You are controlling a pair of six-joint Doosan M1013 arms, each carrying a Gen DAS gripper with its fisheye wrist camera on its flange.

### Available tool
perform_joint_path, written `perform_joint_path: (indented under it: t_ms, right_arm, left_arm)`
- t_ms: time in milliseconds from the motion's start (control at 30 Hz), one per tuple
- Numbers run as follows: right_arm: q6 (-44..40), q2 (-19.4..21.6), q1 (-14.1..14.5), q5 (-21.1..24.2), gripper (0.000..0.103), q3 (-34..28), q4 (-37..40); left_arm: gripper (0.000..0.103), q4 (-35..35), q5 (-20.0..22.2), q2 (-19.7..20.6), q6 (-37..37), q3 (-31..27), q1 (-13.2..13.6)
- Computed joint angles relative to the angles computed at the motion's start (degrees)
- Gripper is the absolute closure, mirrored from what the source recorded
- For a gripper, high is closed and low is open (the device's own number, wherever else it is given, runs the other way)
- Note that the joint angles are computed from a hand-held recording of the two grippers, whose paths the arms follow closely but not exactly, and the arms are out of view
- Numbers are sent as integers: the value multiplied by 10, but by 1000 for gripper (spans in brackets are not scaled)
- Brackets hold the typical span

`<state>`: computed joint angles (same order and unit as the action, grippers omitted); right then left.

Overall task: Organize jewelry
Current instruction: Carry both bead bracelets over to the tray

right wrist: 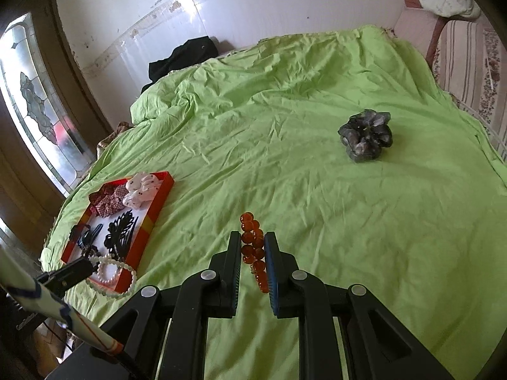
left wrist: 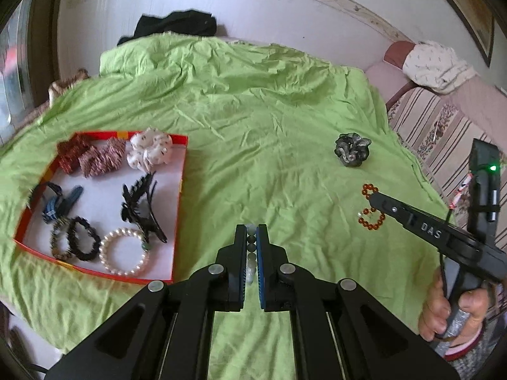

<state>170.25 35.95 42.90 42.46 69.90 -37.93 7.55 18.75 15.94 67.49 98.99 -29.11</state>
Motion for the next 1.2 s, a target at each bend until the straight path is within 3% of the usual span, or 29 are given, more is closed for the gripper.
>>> perform_joint_path:
  t_ms: [167,367,1200]
  right_arm:
    - [21,-7,9,2,87,7,-16]
    - [28,-9,17,6,87,9,-18]
    - [-41,18,34,30,87,-43,16]
  left_arm:
    - [98,170,-5,-14,-140,14,-18]
    - [98,273,4,-23,-222,22,-30]
    - [98,382,45,-33,-350,42,-14]
